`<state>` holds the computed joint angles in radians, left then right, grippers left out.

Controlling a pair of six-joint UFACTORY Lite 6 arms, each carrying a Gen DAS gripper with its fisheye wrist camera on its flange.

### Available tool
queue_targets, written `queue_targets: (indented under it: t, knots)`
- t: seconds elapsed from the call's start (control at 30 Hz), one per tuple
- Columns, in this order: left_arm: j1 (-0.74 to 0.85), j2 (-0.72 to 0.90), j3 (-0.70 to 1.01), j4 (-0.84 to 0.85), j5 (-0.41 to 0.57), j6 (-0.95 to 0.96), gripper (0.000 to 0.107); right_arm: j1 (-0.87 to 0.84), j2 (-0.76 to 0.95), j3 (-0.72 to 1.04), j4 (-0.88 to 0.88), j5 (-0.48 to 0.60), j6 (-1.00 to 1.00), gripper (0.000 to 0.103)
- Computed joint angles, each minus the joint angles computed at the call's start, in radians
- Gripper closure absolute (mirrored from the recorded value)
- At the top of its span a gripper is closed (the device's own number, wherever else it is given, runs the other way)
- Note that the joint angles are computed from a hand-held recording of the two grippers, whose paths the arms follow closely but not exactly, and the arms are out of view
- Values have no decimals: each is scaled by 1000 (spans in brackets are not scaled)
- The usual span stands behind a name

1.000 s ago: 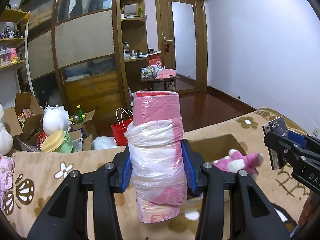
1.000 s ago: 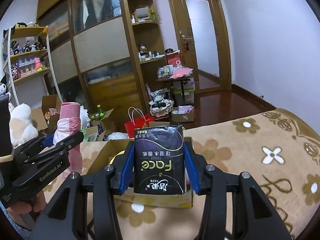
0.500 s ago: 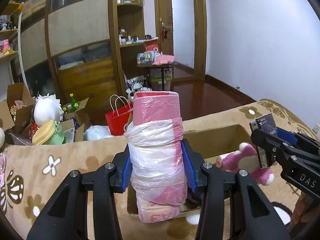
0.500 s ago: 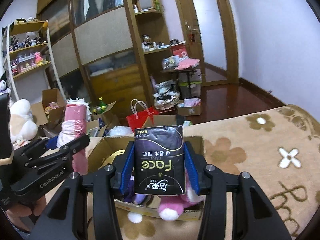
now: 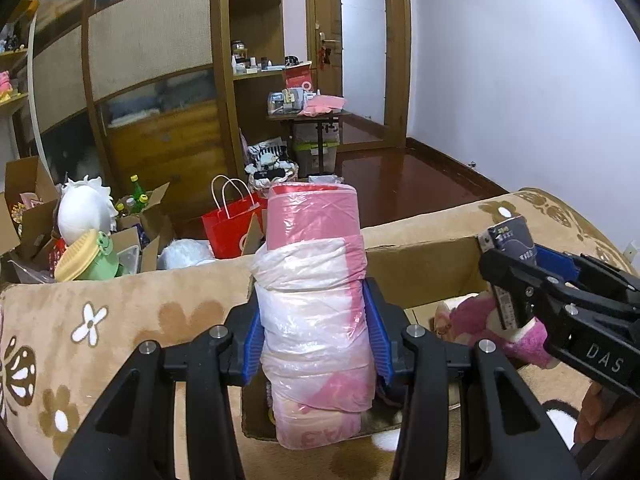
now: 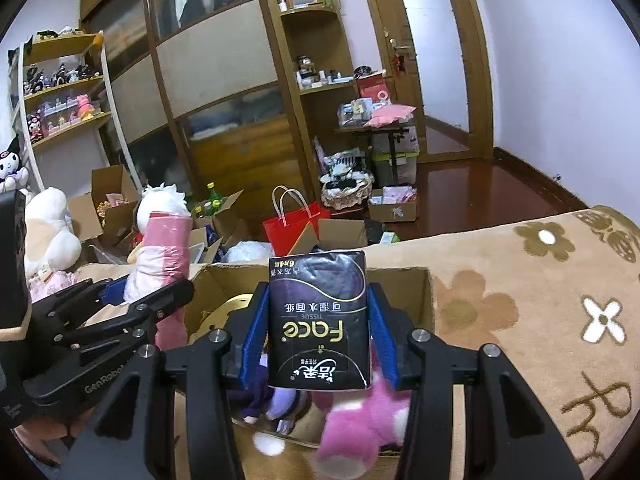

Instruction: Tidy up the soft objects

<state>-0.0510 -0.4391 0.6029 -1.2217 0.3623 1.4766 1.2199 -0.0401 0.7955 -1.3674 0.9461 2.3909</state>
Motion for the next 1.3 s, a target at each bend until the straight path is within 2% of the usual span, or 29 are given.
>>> queue_targets:
  t: [0.3,0.4,0.63,0.73,0.87,0.93,1.03,1.13,1.17,1.23,1.3]
  knots:
    - [16,52,9,-79,33,84,64,-3,11,-2,5,7,10,53]
    - [29,61,16,-81,68,91,63,-11,23,5,7,-3,14,53]
    - [31,59,6,-90,76,97,62,-17,64,53,17,-6,-32,53]
    - [34,55,0,-98,81,99,52,-19,84,71,27,-9,-53,52]
    - [18,29,-14,-86,57,99,48,-17,95,83,31,-5,-70,52]
    - [18,14,-17,-67,60,89,42,-17,96,85,31,-6,-69,52]
    - [17,-35,-34,-44,42,78,37,-10,94,89,34,5,-58,46]
    - [34,-74,-34,27,45,21,25,1,57,69,26,8,-44,39]
    - [49,-93,-37,45,50,4,21,7,54,76,36,19,-58,35]
    - [77,-114,-35,77,72,-24,21,27,44,87,58,56,-93,27]
    - [103,-132,-24,138,94,-83,18,48,37,99,73,81,-112,15]
